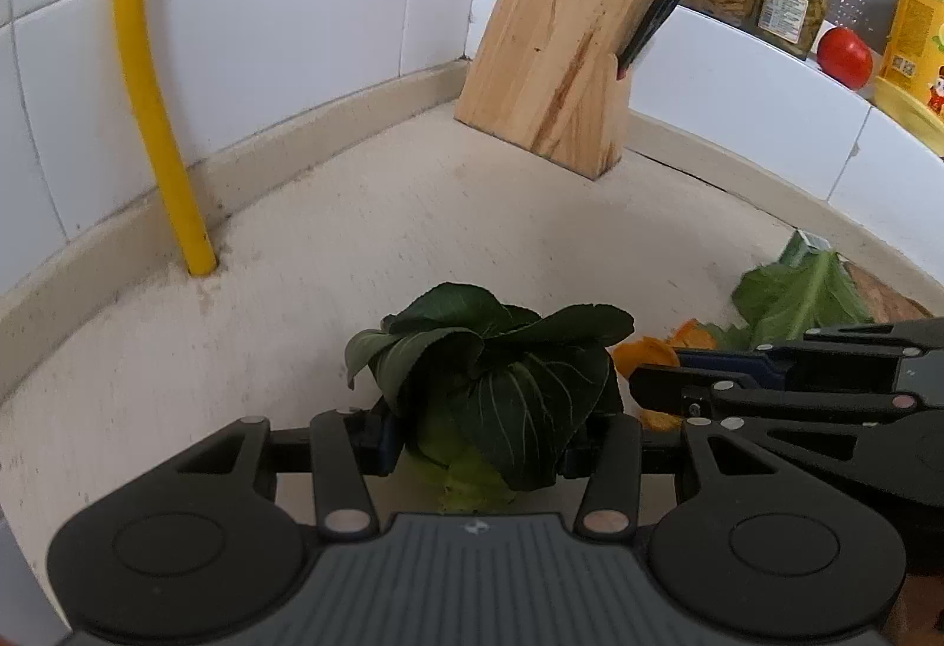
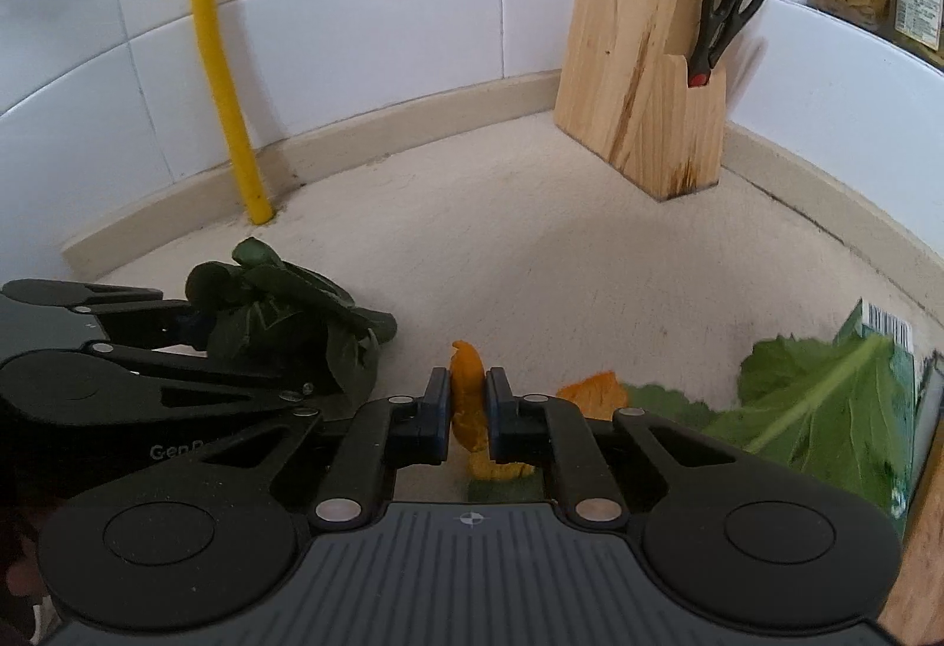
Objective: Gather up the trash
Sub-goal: 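Grasp an orange peel piece with the right gripper, then carry the bok choy and orange peel with both grippers down toward the black bin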
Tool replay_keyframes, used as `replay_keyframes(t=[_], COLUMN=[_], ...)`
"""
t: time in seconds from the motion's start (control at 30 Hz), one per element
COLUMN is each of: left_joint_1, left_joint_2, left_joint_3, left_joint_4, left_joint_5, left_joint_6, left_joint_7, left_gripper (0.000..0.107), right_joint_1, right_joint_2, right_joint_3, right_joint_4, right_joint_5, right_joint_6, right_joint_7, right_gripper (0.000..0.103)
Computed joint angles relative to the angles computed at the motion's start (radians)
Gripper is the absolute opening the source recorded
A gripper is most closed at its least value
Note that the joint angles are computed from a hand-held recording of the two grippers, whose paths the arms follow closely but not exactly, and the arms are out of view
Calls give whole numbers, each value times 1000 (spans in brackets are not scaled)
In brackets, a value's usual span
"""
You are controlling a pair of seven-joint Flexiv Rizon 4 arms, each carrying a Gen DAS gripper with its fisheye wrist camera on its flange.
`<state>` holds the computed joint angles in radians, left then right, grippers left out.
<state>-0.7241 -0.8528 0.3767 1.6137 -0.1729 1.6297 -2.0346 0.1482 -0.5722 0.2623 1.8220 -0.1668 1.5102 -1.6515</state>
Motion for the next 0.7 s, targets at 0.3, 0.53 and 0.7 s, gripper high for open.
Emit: replay_keyframes(t=[0.3, 0.53, 0.7], left_joint_1=[-30, -62, -81], left_joint_2=[46, 82, 112], left_joint_3=[-1, 8, 6], left_joint_4=[71, 140, 204], left_joint_5=[-8, -29, -63], left_joint_6=[32, 68, 103], left_joint_7=[-8, 8, 29], left_gripper=[40, 40, 40], right_joint_1=[9, 43, 65], right_joint_2=[64, 112, 141], right_joint_3=[-8, -39, -51], right_joint_4=[75, 142, 182], right_joint_5=[15, 2, -14], right_joint_6=[1, 27, 34], right_joint_7=[28, 64, 86], right_gripper=[16, 16, 16])
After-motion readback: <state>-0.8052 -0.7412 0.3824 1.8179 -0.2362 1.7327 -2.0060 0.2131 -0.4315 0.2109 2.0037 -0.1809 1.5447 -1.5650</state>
